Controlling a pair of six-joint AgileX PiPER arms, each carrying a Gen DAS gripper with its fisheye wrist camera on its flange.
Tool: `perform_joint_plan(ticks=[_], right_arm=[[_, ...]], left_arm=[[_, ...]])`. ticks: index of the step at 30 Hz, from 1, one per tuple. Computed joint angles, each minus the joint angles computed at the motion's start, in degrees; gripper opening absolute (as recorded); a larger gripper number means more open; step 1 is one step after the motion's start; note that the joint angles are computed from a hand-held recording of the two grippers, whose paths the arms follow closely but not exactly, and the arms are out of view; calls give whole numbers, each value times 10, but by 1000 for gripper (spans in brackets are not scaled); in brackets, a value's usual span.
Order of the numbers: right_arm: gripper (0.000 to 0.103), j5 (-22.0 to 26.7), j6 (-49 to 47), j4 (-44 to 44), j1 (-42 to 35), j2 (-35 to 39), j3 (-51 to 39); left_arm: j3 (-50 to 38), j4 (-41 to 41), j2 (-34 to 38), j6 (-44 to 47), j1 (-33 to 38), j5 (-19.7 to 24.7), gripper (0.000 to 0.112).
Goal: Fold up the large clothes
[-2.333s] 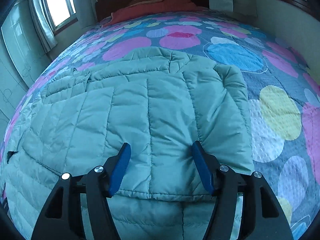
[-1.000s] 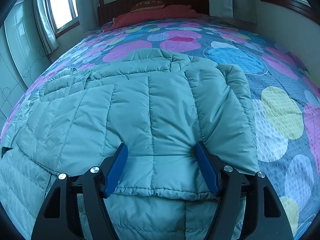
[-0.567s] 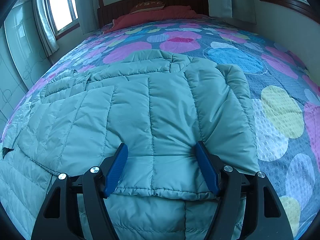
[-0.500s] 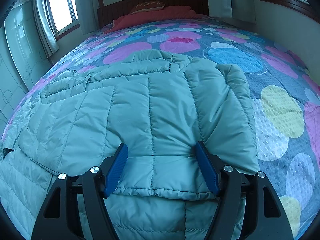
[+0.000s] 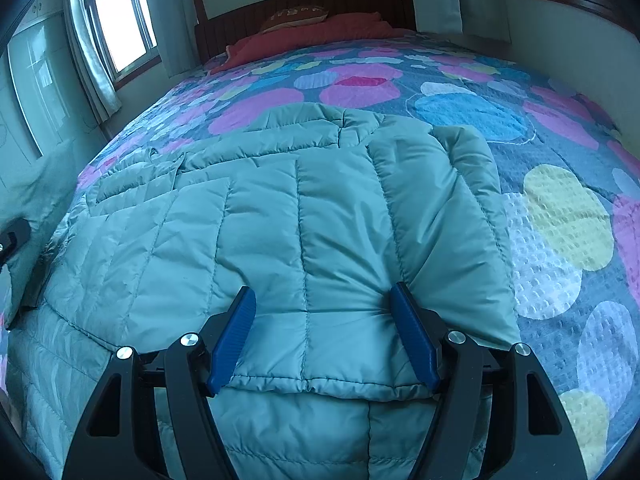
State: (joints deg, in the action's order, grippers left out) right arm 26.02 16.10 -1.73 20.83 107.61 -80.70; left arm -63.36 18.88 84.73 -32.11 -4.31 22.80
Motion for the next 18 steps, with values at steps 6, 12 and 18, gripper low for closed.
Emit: perform_joint_plan(ticks=[6, 12, 18], right_arm=[[69, -10, -15, 21, -4, 1, 4], [69, -9, -11, 18, -3, 3, 2], [69, 6, 2, 2, -1, 5, -9]], left_arm=[[-22, 16, 72, -16, -48, 17, 5], [-14, -15, 59, 15, -49, 14, 34], [14, -101, -4, 92, -23, 35, 50]])
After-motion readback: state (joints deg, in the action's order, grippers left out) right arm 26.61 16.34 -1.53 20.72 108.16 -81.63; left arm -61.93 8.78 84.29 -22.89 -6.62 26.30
